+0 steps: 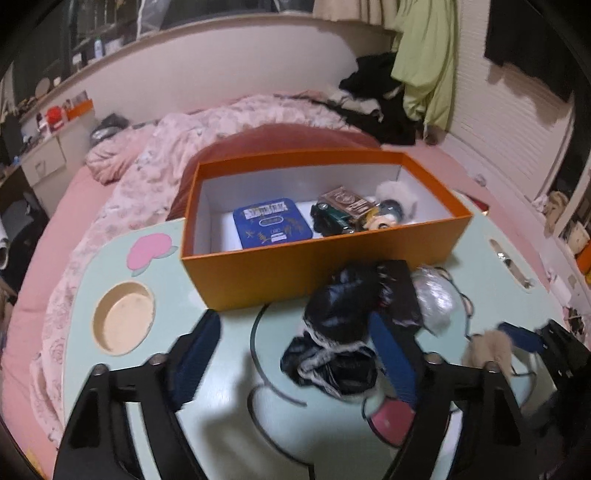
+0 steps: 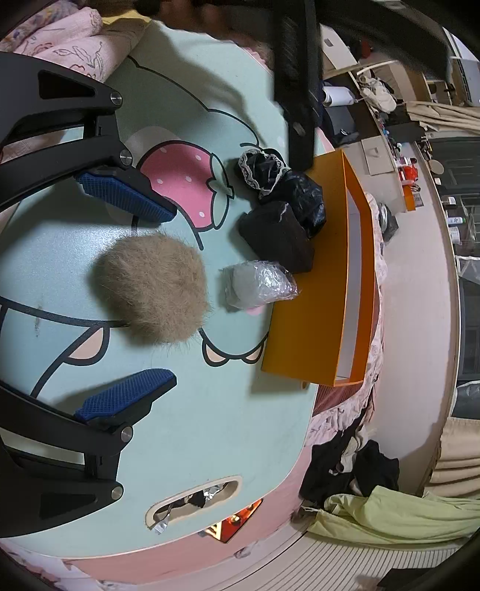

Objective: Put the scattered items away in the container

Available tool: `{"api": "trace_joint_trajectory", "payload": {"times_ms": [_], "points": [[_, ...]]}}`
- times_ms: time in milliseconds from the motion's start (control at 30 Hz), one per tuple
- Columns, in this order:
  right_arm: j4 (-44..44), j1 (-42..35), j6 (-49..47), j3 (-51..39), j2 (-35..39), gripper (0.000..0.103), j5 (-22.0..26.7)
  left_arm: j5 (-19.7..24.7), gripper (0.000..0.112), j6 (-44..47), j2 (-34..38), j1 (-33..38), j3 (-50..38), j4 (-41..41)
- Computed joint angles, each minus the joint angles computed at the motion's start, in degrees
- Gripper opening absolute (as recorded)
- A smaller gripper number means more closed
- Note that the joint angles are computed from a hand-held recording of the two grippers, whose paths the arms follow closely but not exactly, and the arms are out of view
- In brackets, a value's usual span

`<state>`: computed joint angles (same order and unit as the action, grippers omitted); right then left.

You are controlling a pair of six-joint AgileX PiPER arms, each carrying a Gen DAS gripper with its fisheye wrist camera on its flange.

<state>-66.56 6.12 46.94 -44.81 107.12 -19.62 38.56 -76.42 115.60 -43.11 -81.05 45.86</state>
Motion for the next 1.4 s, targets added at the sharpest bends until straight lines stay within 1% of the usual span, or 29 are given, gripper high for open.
{"api": "trace_joint_trajectory", "payload": {"times_ms": [33, 100, 133, 233, 267, 367, 400, 533, 567, 700, 767, 800, 933, 1000, 1100, 1133, 1167, 1233, 1400], "points": [[0.0, 0.0, 0.0, 0.0, 0.0, 0.082, 0.0, -0.6, 0.066, 2.2, 0.9, 0.6, -0.8, -2.0], [-0.1, 0.0, 0.1, 0.0, 0.0, 0.082, 0.0, -5.3, 0.059, 5.5, 1.4, 2.1, -0.1, -5.8], [0.0, 0.0, 0.0, 0.0, 0.0, 0.082, 0.0, -6.5, 0.057, 6.0, 1.6, 2.2, 0.1, -6.8], [0.1, 0.0, -0.1, 0.0, 0.0, 0.082, 0.0, -9.3, 0.046, 6.6, 1.8, 2.1, 1.8, -7.8], [0.1, 0.0, -0.2, 0.0, 0.0, 0.082, 0.0, -10.3, 0.039, 6.3, 1.7, 1.8, 2.6, -7.3], [0.2, -0.1, -0.3, 0.1, 0.0, 0.082, -0.1, -10.5, 0.031, 1.7, 0.2, 0.4, 5.0, -2.9], [0.2, -0.1, -0.3, 0.1, 0.0, 0.082, -0.1, -10.9, 0.03, -0.3, -0.5, 0.2, 6.0, -1.5], [0.7, 0.1, -0.6, 0.1, 0.0, 0.082, -0.2, -12.2, 0.029, -13.5, -4.8, -1.1, 12.4, 8.1], [0.6, 0.1, -0.5, 0.1, -0.1, 0.082, -0.2, -12.0, 0.029, -17.8, -6.4, -1.9, 14.6, 11.3], [0.6, 0.0, -0.5, 0.1, -0.1, 0.082, -0.3, -9.6, 0.029, -30.1, -11.1, -5.3, 20.6, 20.5], [-0.4, -0.3, 0.4, 0.0, -0.1, 0.082, -0.7, -9.0, 0.029, -34.5, -13.0, -6.6, 22.8, 23.8], [-1.2, -0.6, 1.4, -0.1, -0.2, 0.082, -1.1, -7.9, 0.029, -36.2, -13.9, -7.4, 23.6, 24.9], [-0.3, -1.8, 1.4, 0.6, -0.9, 0.082, -1.8, -4.7, 0.029, -40.4, -16.2, -10.1, 26.0, 27.2], [-0.3, -2.3, 1.6, 1.0, -1.1, 0.082, -1.9, -3.6, 0.029, -40.7, -16.2, -11.0, 25.9, 27.1], [-1.7, -3.7, 2.4, 1.6, -1.1, 0.082, -4.3, -3.0, 0.029, -41.1, -15.7, -11.7, 25.8, 27.1], [-1.9, -4.2, 2.3, 1.8, -1.1, 0.077, -5.3, -3.2, 0.029, -41.5, -15.6, -11.7, 25.8, 27.4], [-2.5, -4.5, 2.7, 1.8, -1.0, 0.055, -6.1, -3.6, 0.029, -41.5, -15.3, -11.5, 25.8, 27.4], [-3.1, -4.1, 2.8, 1.9, -1.0, 0.027, -6.3, -3.8, 0.029, -41.2, -15.0, -11.3, 25.5, 27.2], [-6.1, -4.6, 4.7, 1.7, -0.9, 0.024, -8.4, -3.6, 0.029, -40.8, -15.5, -11.4, 25.2, 27.6]]}}
